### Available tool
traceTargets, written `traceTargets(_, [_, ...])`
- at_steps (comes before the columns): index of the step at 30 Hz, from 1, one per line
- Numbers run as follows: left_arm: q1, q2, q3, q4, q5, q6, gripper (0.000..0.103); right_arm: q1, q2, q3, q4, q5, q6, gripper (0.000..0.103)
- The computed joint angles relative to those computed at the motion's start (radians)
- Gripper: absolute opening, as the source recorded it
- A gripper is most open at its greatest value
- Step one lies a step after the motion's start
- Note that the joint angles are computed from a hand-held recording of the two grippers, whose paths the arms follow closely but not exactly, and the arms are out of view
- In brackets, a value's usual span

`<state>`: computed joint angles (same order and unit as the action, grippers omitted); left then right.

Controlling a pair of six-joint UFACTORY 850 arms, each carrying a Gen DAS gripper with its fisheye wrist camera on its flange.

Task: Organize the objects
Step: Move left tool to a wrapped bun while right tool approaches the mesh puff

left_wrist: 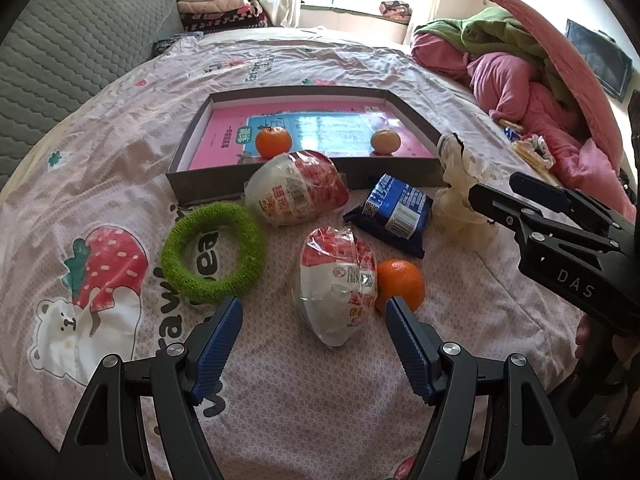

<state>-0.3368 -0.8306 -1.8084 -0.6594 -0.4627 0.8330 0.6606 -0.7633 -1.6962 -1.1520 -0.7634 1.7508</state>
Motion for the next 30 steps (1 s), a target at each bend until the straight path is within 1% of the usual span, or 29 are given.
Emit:
traceTargets(20, [-0.02, -0.046, -0.047, 0.066, -0.002, -0.083, 0.075, -0.011, -0.011, -0.004, 0.049, 0.008, -0.033, 0.061])
traceTargets(26, [-0.022, -0.052, -0.052, 0.057, 0.011, -0.08, 0.075, -0.015, -0.018, -0.006, 0.06, 0.034, -0.045, 0.061])
traceTargets(30, [-0.017, -0.063, -0.069, 0.051, -0.002, -0.087, 0.075, -0.019, -0.037, -0.028, 0.09, 0.031, -0.084, 0.061])
